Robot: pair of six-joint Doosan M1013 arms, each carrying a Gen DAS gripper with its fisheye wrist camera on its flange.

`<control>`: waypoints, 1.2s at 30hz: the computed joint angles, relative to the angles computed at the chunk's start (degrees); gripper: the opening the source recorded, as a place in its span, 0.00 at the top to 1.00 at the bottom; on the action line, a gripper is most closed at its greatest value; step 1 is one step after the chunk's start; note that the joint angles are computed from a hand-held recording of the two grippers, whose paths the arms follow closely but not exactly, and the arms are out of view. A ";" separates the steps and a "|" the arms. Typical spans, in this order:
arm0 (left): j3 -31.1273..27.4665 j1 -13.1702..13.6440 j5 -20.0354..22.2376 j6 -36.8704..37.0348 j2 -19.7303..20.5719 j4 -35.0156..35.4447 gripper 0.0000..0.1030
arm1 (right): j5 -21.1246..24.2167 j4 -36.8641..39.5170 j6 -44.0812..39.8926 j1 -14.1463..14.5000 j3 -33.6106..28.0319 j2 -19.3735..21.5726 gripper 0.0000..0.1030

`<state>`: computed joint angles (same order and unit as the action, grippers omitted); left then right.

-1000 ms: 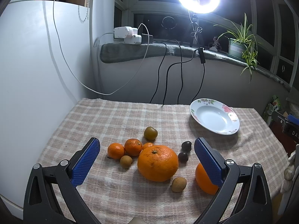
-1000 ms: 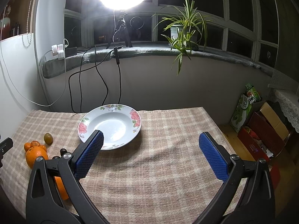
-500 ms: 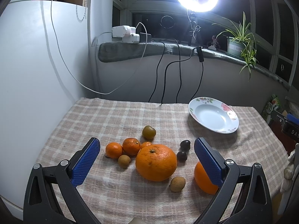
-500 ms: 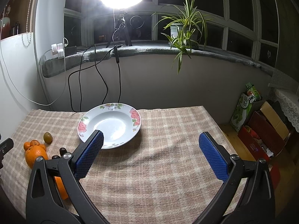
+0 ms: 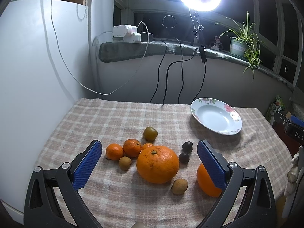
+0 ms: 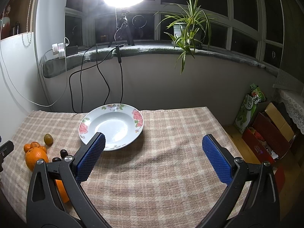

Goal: Organize fruits

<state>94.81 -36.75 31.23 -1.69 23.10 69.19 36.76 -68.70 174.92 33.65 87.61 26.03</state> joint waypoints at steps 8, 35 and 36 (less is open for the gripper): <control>-0.22 0.04 -0.35 1.63 0.30 -1.83 0.03 | -1.20 1.25 -1.32 -0.06 0.18 0.52 0.00; -2.05 -0.05 -2.30 16.91 2.76 -16.63 0.09 | -14.21 39.85 -40.77 -2.43 -1.81 2.20 0.00; -2.01 -0.06 -2.60 17.62 2.82 -17.46 0.10 | -14.40 42.30 -43.35 -2.43 -1.98 2.33 0.00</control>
